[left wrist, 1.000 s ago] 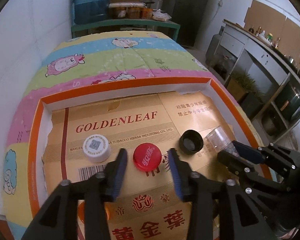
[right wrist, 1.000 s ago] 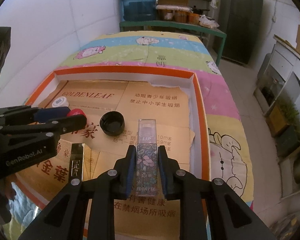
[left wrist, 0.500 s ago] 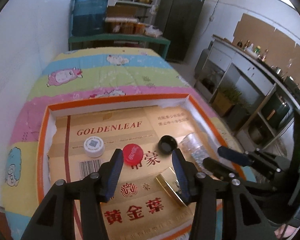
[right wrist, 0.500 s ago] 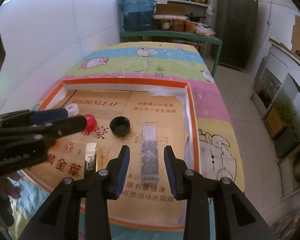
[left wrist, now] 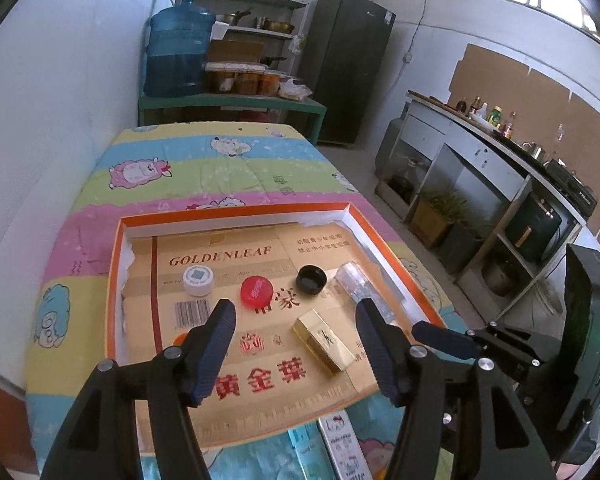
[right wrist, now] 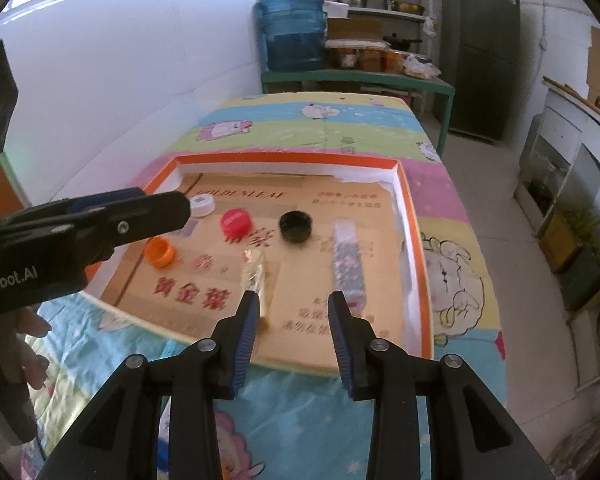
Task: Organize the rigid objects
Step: 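Withdraw both grippers from the box toward the blue and orange caps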
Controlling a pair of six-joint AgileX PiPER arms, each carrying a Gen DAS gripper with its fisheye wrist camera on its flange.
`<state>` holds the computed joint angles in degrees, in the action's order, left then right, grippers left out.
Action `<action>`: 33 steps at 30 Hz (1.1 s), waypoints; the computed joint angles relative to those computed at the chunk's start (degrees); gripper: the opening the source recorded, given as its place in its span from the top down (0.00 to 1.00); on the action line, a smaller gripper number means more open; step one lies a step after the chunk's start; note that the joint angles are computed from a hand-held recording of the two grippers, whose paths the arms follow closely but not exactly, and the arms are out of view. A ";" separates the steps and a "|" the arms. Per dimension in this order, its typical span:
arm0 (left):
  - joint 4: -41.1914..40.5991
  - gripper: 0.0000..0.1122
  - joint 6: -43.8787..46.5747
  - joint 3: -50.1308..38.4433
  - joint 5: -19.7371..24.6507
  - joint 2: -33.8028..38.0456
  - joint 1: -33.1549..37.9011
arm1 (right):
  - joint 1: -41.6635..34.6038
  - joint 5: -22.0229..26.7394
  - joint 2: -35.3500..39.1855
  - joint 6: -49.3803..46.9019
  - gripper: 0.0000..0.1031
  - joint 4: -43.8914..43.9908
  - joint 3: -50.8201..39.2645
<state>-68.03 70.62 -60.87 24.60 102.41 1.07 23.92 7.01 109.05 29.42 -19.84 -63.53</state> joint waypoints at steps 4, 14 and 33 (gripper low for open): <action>-2.44 0.45 3.04 3.25 0.64 -2.76 0.94 | 1.04 -0.56 -2.03 8.14 0.65 -7.07 2.37; -8.17 0.45 10.25 12.14 2.52 -10.22 3.85 | 4.22 -0.92 -6.36 29.92 0.65 -26.16 7.80; -14.19 0.45 19.06 22.95 4.45 -17.97 9.88 | 11.24 1.09 -10.23 57.28 0.65 -50.41 12.88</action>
